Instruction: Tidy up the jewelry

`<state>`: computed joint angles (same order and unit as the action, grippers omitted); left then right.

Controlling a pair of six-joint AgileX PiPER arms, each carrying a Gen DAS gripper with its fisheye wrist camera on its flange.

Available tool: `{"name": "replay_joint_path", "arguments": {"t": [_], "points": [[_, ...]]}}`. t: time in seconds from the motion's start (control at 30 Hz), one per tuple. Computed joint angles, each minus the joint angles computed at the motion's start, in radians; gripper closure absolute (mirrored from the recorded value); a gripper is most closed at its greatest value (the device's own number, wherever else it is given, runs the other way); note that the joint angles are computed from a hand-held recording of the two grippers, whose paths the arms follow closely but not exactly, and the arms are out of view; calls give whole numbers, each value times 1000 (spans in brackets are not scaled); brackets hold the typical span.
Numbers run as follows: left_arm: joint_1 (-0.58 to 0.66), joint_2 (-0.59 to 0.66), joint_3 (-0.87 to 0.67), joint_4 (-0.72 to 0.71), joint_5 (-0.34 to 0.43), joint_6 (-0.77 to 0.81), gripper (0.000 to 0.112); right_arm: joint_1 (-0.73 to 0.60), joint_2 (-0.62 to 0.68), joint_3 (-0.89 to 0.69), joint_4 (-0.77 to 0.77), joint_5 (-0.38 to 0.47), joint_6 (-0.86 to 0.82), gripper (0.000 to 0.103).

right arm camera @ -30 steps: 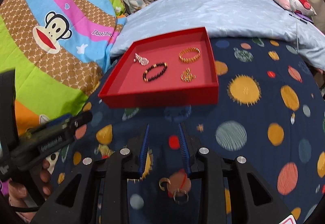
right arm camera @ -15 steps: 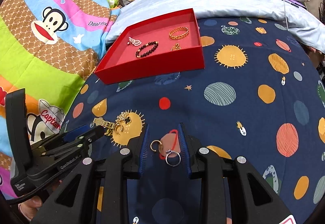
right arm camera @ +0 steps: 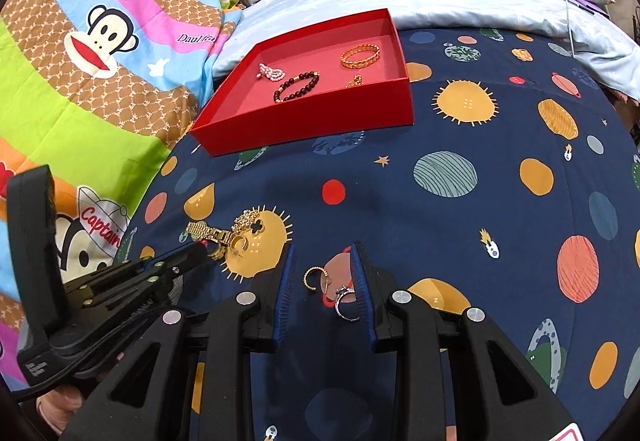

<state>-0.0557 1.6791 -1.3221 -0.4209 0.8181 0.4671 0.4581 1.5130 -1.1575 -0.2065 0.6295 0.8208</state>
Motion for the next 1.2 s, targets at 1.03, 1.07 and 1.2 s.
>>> {"name": "replay_joint_path", "arguments": {"t": [1.03, 1.07, 1.2], "points": [[115, -59, 5, -9, 60, 17, 110, 53, 34, 25, -84, 48, 16, 74], [112, -58, 5, -9, 60, 17, 111, 49, 32, 27, -84, 49, 15, 74], [103, -56, 7, -8, 58, 13, 111, 37, 45, 27, -65, 41, -7, 74]]}}
